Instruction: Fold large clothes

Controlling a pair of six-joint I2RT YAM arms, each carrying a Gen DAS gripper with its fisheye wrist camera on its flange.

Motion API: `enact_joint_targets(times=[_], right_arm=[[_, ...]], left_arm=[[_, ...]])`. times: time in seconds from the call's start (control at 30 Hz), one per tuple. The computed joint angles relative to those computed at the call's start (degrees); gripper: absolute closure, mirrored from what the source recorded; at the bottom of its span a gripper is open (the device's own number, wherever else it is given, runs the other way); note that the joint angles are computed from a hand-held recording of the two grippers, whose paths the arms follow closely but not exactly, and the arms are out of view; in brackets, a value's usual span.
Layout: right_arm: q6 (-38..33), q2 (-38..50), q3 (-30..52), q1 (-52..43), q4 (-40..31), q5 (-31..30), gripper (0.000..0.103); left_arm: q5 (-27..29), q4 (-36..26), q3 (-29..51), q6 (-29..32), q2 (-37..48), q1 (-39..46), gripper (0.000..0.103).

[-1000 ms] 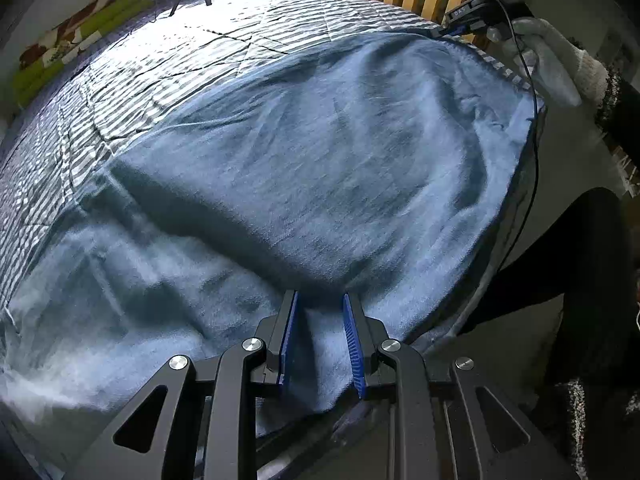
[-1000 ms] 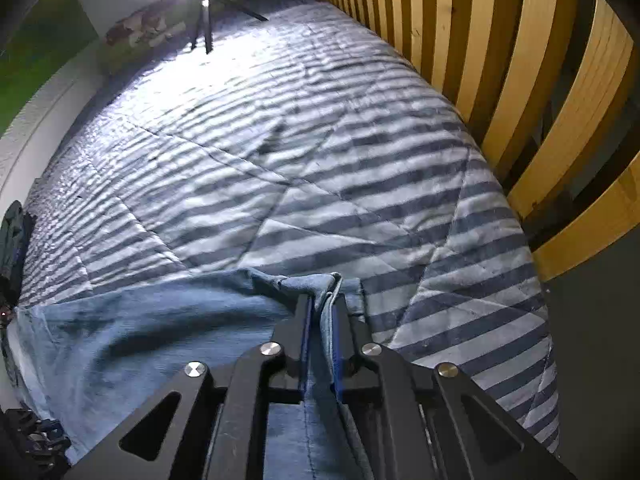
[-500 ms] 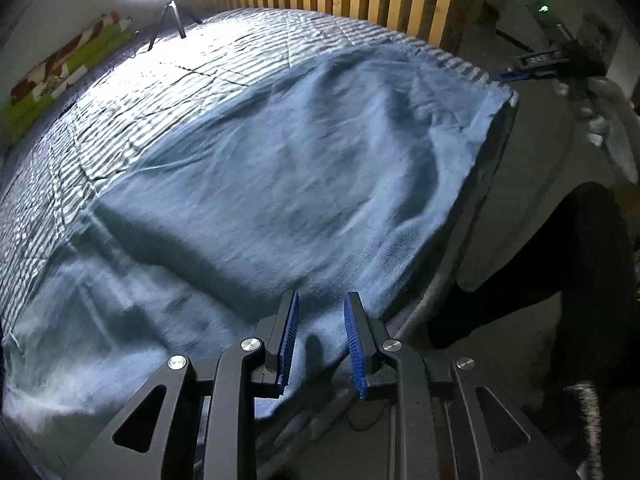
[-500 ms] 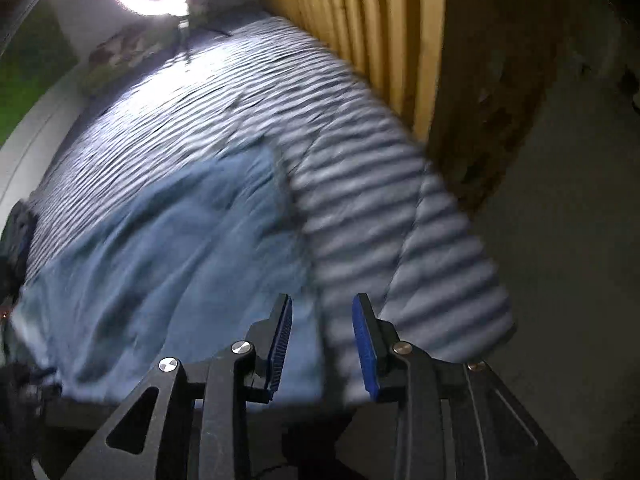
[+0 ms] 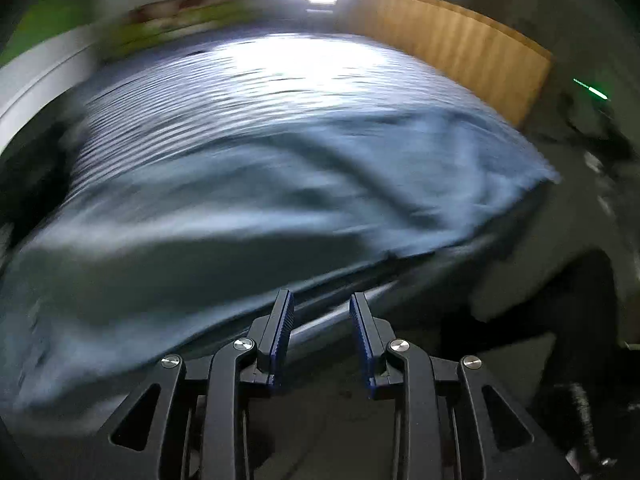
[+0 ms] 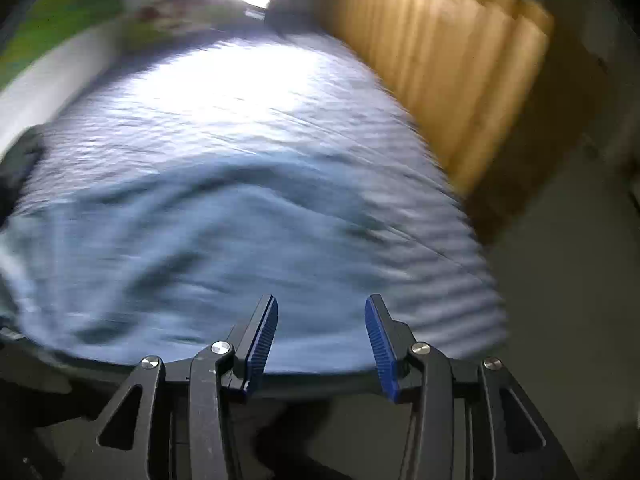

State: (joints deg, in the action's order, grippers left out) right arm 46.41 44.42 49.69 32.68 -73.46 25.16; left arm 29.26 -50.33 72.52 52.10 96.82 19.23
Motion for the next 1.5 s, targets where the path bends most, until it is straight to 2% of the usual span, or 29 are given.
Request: enact_joint_targets(times=[0.07,0.13,0.23,0.33,0.43,0.53,0.67,0.83,0.87,0.9,0.93,1.0,1.07,1.1,1.13,1.27,1.3,1.33,1.4,1.47,1.5], right_arm=[[-0.1,8.9,3.2,9.1,8.6,-0.3,0.062],[-1.3,16.7,6.0,16.3,16.6,-1.7,0.062],[-7.8,29.8,11.8,22.4,27.9,-5.2,0.062],[-13.7,42.7,19.6,25.9,32.8,-6.0,0.062],[-16.5,52.3,25.7,25.7,35.1,-9.5,0.062],[-19.3,57.9,29.5,25.6,34.3,-10.3,0.062],[-19.2,57.2,27.0,24.5,34.5,-12.8,0.062],[-19.9,56.6,25.5,23.9,33.5,-12.4,0.06],[-19.8,57.0,25.7,23.9,33.3,-12.4,0.06],[-20.2,57.5,25.9,23.6,33.5,-13.0,0.06],[-20.4,57.7,26.1,23.7,33.6,-13.4,0.06],[-21.3,59.3,27.6,24.1,32.7,-12.9,0.06],[-21.6,60.5,28.6,24.3,32.1,-12.4,0.071],[-21.7,61.0,29.1,23.9,31.9,-13.7,0.086],[-21.5,61.0,29.1,23.8,31.9,-14.0,0.094],[-21.2,59.2,28.6,23.6,32.0,-13.6,0.098],[-21.2,58.4,28.1,23.5,32.1,-13.8,0.098],[-21.3,58.4,28.2,23.6,31.9,-13.7,0.098],[-21.5,59.4,29.1,24.1,31.1,-13.1,0.098],[-21.5,60.5,29.8,24.3,30.8,-13.2,0.098],[-21.5,60.9,30.0,24.4,30.8,-13.1,0.098]], left_arm=[[-1.9,0.2,5.4,-0.4,5.1,5.9,0.072],[-4.7,3.3,9.3,-0.5,9.0,10.1,0.072],[-5.6,3.1,18.2,-1.1,16.1,15.1,0.072],[-6.6,3.5,23.6,-0.9,20.5,17.5,0.072],[-7.6,3.2,25.1,3.6,21.9,17.8,0.072],[-7.9,4.4,20.7,9.6,19.3,15.4,0.072],[-11.1,8.6,16.7,13.3,19.1,12.5,0.072],[-11.8,7.9,18.6,13.0,22.0,11.7,0.073],[-11.5,7.7,19.0,12.8,22.2,11.7,0.082],[-11.2,7.4,19.5,12.5,22.4,11.8,0.098],[-11.1,7.4,19.8,12.2,22.5,12.0,0.103],[-10.6,7.4,20.1,11.7,22.3,12.4,0.103],[-10.1,7.4,20.2,11.3,21.7,12.9,0.103],[-9.8,7.3,20.4,11.1,21.5,13.3,0.103],[-9.6,6.8,21.1,10.9,21.5,13.6,0.103],[-7.1,0.9,26.0,11.1,22.8,15.5,0.103],[-7.0,-1.4,27.4,11.9,23.5,15.7,0.101],[-7.6,-1.0,26.3,12.7,23.0,15.6,0.097],[-9.2,2.6,21.9,14.9,21.3,14.5,0.066],[-10.2,6.4,17.8,16.6,19.9,13.4,0.057],[-11.6,8.9,16.4,16.5,19.8,12.6,0.057]])
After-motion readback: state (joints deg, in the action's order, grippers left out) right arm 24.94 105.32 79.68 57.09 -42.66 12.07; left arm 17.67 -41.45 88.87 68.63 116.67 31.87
